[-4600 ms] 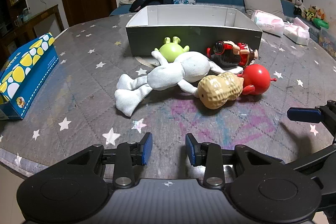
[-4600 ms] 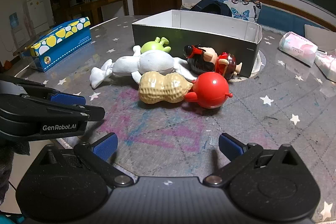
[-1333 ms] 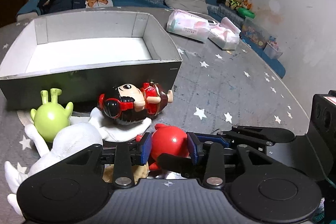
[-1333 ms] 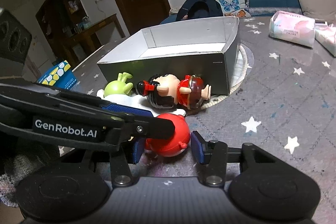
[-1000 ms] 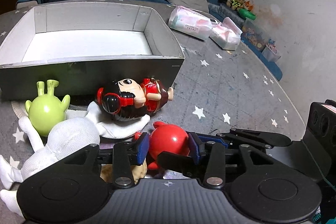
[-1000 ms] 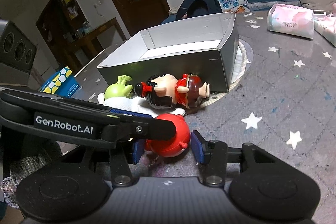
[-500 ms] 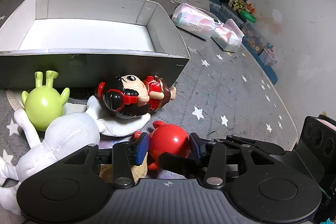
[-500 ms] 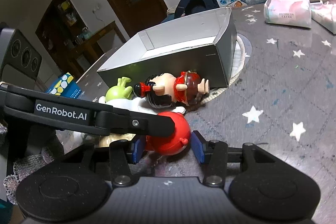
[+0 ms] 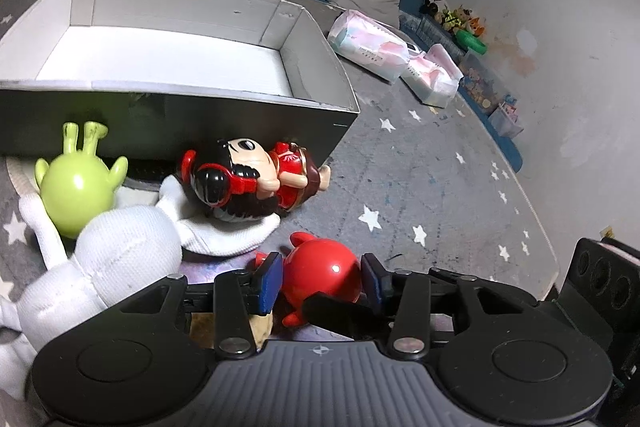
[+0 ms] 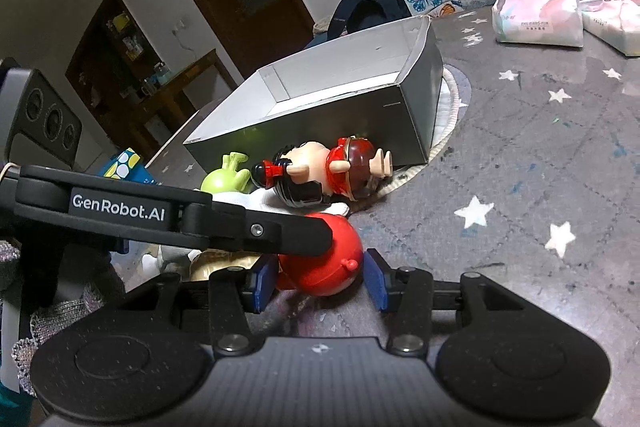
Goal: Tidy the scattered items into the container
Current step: 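Carry the red toy into the white box and open the right gripper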
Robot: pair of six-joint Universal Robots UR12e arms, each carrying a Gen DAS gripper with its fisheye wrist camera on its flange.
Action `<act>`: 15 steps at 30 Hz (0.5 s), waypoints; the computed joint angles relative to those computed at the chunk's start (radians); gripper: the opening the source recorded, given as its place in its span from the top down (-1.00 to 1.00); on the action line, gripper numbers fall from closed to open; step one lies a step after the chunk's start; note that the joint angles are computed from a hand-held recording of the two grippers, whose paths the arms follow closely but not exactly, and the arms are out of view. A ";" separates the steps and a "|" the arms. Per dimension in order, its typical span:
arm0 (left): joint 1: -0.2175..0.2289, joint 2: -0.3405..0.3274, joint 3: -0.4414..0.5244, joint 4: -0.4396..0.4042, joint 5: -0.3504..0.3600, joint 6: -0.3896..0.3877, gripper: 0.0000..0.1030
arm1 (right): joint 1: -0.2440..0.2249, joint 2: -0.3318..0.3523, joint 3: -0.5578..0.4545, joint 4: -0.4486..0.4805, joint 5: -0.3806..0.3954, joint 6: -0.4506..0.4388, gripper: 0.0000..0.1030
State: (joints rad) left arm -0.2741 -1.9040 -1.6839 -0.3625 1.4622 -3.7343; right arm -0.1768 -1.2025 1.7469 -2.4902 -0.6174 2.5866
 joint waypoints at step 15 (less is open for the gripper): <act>-0.015 0.005 0.029 0.103 0.072 0.020 0.11 | -0.004 -0.011 -0.024 -0.132 0.033 0.015 0.09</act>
